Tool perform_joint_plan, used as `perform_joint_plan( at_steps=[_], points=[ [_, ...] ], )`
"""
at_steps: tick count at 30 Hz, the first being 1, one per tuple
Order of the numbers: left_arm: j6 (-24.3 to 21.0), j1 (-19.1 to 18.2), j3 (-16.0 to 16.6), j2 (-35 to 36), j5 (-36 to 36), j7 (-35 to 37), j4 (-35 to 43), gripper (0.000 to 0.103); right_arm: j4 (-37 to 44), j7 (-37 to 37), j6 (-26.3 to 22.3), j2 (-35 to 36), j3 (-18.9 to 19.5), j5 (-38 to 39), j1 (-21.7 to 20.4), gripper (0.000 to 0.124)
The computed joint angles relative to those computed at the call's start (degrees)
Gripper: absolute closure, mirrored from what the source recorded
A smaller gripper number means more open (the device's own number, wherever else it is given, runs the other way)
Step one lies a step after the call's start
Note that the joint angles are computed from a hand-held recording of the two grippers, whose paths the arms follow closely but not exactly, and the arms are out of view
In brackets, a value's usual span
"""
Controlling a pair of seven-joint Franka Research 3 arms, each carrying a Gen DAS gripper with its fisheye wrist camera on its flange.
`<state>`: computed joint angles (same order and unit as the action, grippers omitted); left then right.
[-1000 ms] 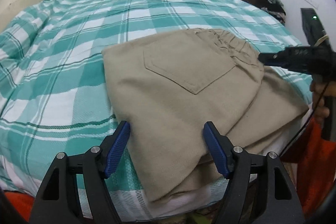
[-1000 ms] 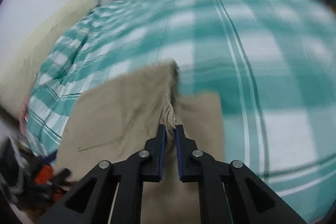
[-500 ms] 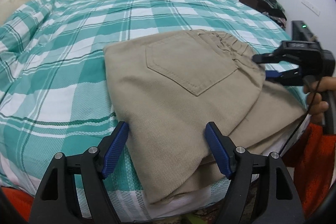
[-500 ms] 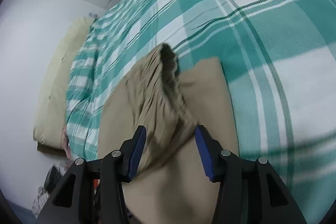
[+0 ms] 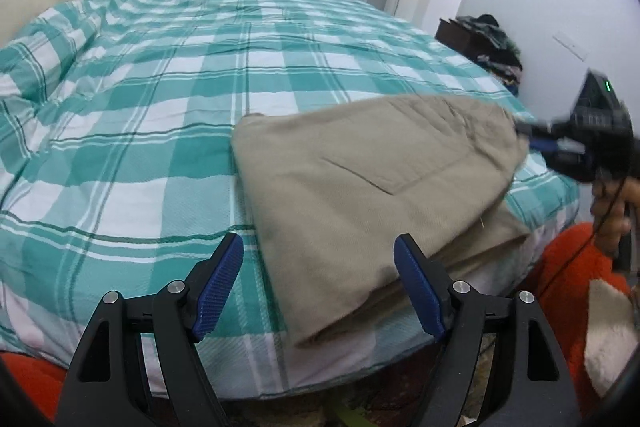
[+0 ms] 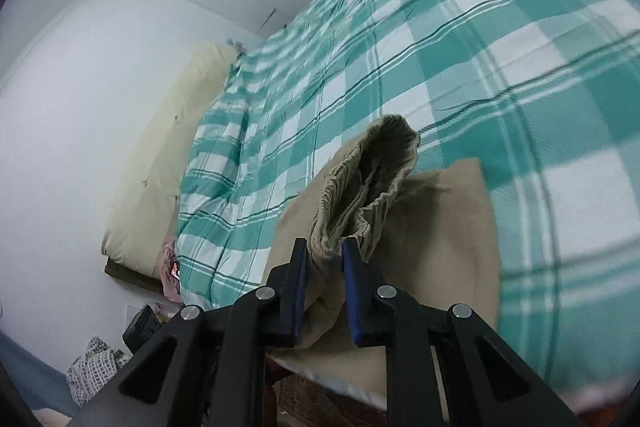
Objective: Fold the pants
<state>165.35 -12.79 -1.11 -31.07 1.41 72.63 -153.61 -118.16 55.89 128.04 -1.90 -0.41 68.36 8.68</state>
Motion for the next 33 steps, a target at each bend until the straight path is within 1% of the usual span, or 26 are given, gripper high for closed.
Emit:
perform_joint_plan(
  at_steps=[2, 3, 4, 5, 7, 8, 9, 11, 12, 14, 17, 20, 21, 22, 23, 24, 25, 26, 29, 31, 32, 33],
  points=[
    [-0.4, 0.7, -0.5, 0.7, 0.6, -0.3, 0.3, 0.022, -5.5, 0.1, 4.6, -4.0, 0.3, -2.1, 0.2, 0.107],
    [-0.8, 0.5, -0.3, 1.3, 0.4, -0.1, 0.6, 0.022, -8.4, 2.2, 8.0, -5.1, 0.8, -5.8, 0.4, 0.107],
    [-1.8, 0.9, -0.7, 2.3, 0.5, -0.4, 1.3, 0.022, -10.5, 5.1, 10.6, -5.2, 1.3, -10.6, 0.6, 0.107],
    [-2.8, 2.1, -1.9, 3.1, 1.5, -1.2, 2.0, 0.022, -12.2, 6.1, 12.4, -4.8, 1.7, -13.2, 1.1, 0.107],
    [-5.9, 5.2, -5.5, 4.4, 5.5, -3.4, 3.5, 0.023, -14.0, 5.0, 14.1, -5.3, 1.0, -11.0, 2.0, 0.099],
    [-7.3, 6.4, -7.1, 4.9, 7.7, -4.7, 4.1, 0.023, -13.6, 5.7, 13.9, -5.5, 0.7, -11.1, 2.1, 0.095],
    [-8.0, 6.7, -7.7, 5.4, 8.8, -5.4, 4.5, 0.023, -13.2, 7.1, 15.1, -6.2, 0.9, -14.0, 2.1, 0.083],
    [-8.7, 6.5, -7.7, 6.1, 9.8, -6.4, 5.1, 0.023, -13.6, 11.0, 20.8, -8.6, 2.4, -23.4, 2.0, 0.081],
    [-8.9, 6.5, -7.8, 6.2, 10.3, -7.0, 5.3, 0.023, -13.5, 11.0, 23.6, -9.8, 2.8, -26.3, 2.5, 0.081],
    [-9.3, 6.8, -8.5, 6.5, 12.0, -8.2, 5.7, 0.023, -12.3, 7.3, 25.8, -11.2, 2.0, -26.5, 4.5, 0.081],
    [-10.2, 6.9, -8.9, 6.6, 14.1, -9.5, 6.0, 0.023, -10.5, 3.0, 28.9, -11.3, 2.8, -28.9, 7.6, 0.08],
    [-10.7, 6.7, -8.8, 6.6, 15.2, -10.1, 6.2, 0.023, -9.9, 1.4, 29.3, -8.9, 3.5, -31.0, 9.6, 0.08],
    [-10.8, 6.6, -8.7, 6.7, 15.4, -10.2, 6.2, 0.023, -10.1, 2.4, 29.0, -7.3, 3.7, -31.9, 9.7, 0.08],
    [-10.8, 6.0, -8.2, 6.8, 15.0, -9.8, 6.2, 0.022, -10.8, 4.8, 28.4, -6.3, 4.2, -34.3, 9.2, 0.08],
    [-11.1, 5.5, -7.8, 7.0, 14.5, -9.2, 6.2, 0.022, -11.2, 9.0, 26.7, -4.9, 4.8, -38.5, 8.3, 0.08],
    [-11.5, 5.7, -8.1, 7.1, 14.9, -9.4, 6.3, 0.022, -12.1, 11.1, 26.2, -3.6, 4.2, -40.5, 8.9, 0.08],
    [-11.7, 6.5, -9.1, 7.1, 16.4, -10.5, 6.3, 0.022, -14.0, 10.3, 28.9, -3.8, 5.1, -39.9, 8.5, 0.08],
    [-11.8, 6.7, -9.4, 7.2, 17.1, -10.9, 6.4, 0.022, -14.7, 9.4, 30.6, -4.2, 5.1, -39.9, 8.9, 0.081],
    [-12.0, 6.0, -8.8, 7.6, 16.9, -10.7, 6.9, 0.022, -13.4, 11.8, 28.5, -4.1, 5.2, -44.9, 8.6, 0.081],
    [-12.6, 5.6, -8.6, 7.2, 16.6, -10.4, 7.0, 0.023, -13.7, 11.5, 28.8, -4.3, 4.8, -43.7, 8.9, 0.081],
    [-12.5, 5.4, -8.4, 6.7, 16.4, -10.4, 6.7, 0.023, -13.2, 12.4, 27.7, -4.3, 4.7, -44.5, 8.7, 0.081],
    [-12.2, 5.2, -8.1, 6.4, 16.0, -10.3, 6.6, 0.023, -11.4, 14.4, 25.0, -4.0, 4.9, -46.4, 8.3, 0.081]
  ],
)
